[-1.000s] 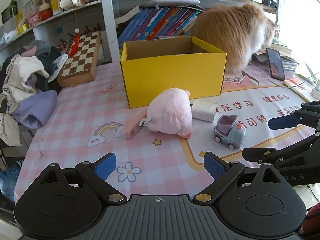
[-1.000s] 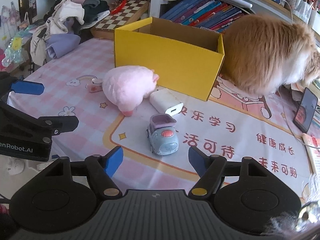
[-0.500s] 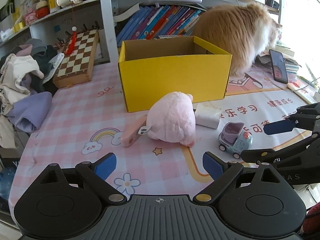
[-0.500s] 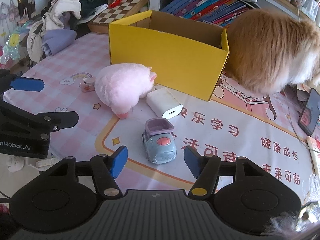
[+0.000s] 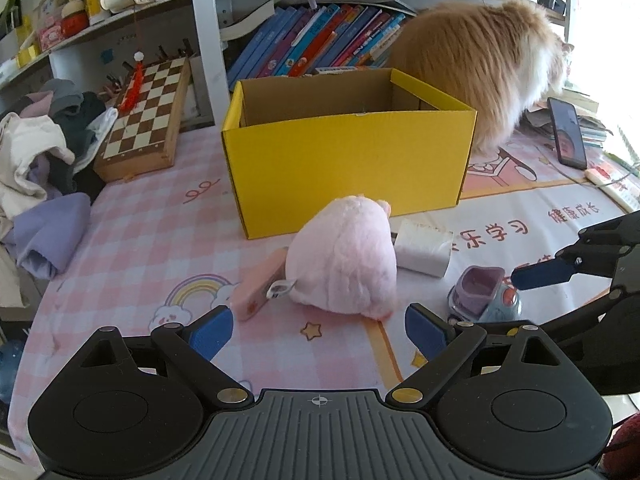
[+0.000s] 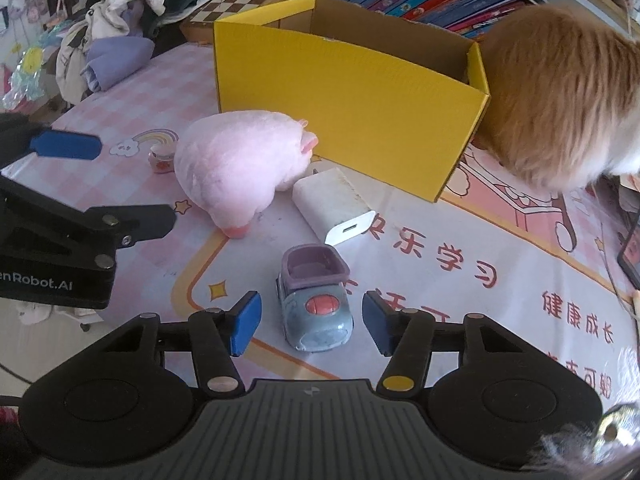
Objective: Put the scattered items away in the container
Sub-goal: 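Close the right gripper on the blue toy car while the left gripper grasps the pink plush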
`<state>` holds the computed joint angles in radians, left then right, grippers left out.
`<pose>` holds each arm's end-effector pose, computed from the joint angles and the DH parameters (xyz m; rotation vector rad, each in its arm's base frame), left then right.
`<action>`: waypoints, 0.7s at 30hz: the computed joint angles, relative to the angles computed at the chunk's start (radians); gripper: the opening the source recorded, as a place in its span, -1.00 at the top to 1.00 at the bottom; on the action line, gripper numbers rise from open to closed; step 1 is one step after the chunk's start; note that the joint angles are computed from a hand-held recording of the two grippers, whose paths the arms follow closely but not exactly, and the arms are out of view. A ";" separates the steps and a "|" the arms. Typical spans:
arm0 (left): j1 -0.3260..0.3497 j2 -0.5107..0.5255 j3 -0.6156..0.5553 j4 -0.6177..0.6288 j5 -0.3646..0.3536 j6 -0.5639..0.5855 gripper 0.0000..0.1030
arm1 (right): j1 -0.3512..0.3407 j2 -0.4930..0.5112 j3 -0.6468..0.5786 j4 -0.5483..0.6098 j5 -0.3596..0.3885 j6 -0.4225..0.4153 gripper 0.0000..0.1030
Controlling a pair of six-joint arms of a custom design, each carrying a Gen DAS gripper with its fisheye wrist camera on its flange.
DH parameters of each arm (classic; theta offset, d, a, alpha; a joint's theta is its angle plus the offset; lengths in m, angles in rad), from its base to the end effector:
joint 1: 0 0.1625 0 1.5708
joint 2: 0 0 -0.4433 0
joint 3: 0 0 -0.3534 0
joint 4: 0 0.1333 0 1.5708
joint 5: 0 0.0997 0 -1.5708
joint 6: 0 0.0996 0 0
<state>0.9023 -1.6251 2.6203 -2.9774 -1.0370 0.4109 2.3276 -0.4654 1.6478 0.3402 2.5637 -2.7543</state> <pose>-0.0378 -0.3447 0.2700 1.2074 2.3039 -0.6285 0.3336 -0.2806 -0.0248 0.3820 -2.2026 0.7008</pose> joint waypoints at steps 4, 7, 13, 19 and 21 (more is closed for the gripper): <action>0.007 0.031 -0.009 -0.006 0.003 -0.010 -0.82 | -0.023 -0.009 0.003 -0.011 -0.018 -0.026 -0.04; 0.010 0.050 -0.016 -0.016 0.004 -0.014 -0.82 | -0.038 -0.016 0.006 -0.020 -0.030 -0.048 -0.04; 0.009 0.087 -0.021 -0.037 0.008 -0.018 -0.82 | -0.063 -0.034 0.019 -0.048 -0.051 -0.091 -0.01; 0.012 0.121 -0.032 -0.044 0.002 -0.027 -0.74 | -0.080 -0.059 0.039 -0.082 -0.084 -0.149 0.15; 0.013 0.131 -0.036 -0.046 0.001 -0.032 -0.74 | -0.082 -0.062 0.040 -0.083 -0.083 -0.161 0.28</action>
<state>0.9150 -1.4941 2.5844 -3.0237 -1.0361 0.3785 2.2457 -0.5279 1.6874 0.2567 2.4810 -2.9149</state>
